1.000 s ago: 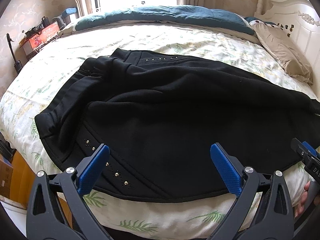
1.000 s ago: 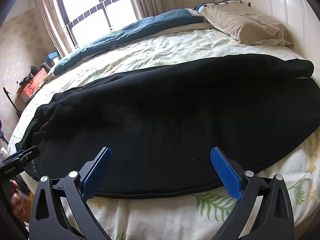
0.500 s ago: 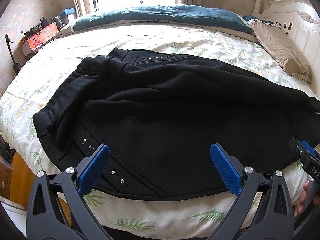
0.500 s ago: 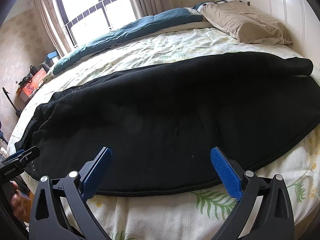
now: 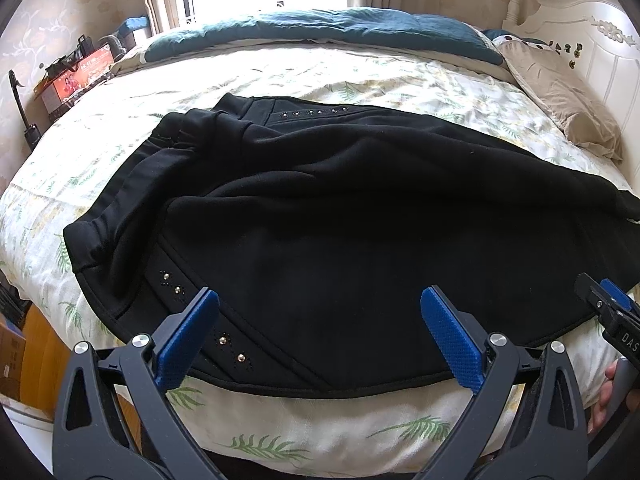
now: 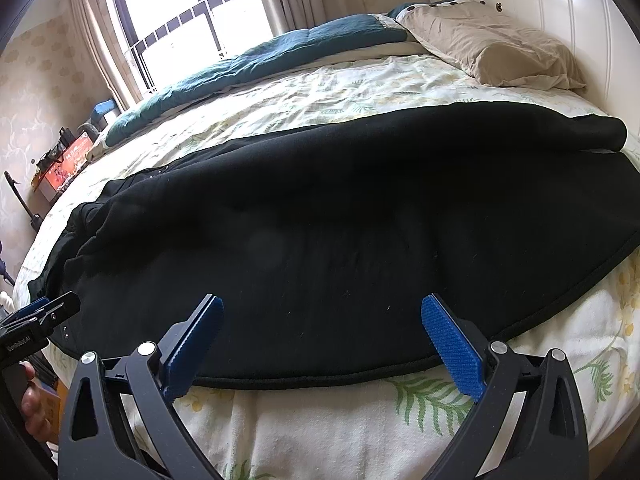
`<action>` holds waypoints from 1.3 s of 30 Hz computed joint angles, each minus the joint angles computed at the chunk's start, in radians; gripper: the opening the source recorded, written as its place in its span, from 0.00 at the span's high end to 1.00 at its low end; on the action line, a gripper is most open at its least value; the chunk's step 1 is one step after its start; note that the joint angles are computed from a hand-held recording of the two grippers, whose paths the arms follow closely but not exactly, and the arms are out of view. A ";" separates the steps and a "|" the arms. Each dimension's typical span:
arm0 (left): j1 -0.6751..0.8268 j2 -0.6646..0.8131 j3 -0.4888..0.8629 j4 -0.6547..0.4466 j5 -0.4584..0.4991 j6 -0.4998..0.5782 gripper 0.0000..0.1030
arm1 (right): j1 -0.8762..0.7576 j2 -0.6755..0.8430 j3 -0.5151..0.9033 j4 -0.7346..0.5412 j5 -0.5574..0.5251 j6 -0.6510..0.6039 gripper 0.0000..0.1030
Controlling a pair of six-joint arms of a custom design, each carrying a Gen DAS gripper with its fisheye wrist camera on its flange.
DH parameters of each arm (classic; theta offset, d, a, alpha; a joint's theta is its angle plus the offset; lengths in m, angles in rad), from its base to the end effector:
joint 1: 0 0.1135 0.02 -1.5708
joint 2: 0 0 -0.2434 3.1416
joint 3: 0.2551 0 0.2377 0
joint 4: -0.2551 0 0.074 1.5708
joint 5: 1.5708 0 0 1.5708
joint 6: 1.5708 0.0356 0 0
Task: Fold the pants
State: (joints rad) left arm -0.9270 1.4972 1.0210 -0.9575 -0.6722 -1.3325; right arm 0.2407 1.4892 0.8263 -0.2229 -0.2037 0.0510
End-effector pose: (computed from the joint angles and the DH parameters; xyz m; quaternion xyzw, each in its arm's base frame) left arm 0.1666 -0.1850 0.2032 -0.2118 0.9180 0.0820 0.3251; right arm 0.2772 0.0755 0.1775 -0.1227 0.9296 0.1433 0.3166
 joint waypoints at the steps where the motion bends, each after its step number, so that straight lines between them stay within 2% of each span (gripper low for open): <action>1: 0.001 -0.004 -0.005 0.004 0.001 0.001 0.02 | 0.000 0.001 0.001 0.000 -0.001 0.001 0.04; 25: 0.002 -0.007 -0.012 0.015 0.000 0.007 0.02 | 0.017 -0.004 -0.006 -0.001 0.014 0.006 0.04; 27: 0.013 -0.014 -0.019 0.029 0.000 0.027 0.02 | -0.007 0.001 0.019 -0.033 -0.037 -0.006 0.04; 31: 0.047 -0.056 -0.054 0.048 0.002 0.059 0.02 | -0.195 0.034 0.105 -0.111 -0.290 -0.007 0.04; 35: 0.087 -0.111 -0.117 0.083 0.019 0.076 0.02 | -0.532 0.090 0.184 -0.101 -0.514 0.067 0.04; 39: 0.126 -0.127 -0.153 0.103 0.038 0.090 0.02 | -0.820 0.246 0.311 -0.073 -0.663 0.186 0.04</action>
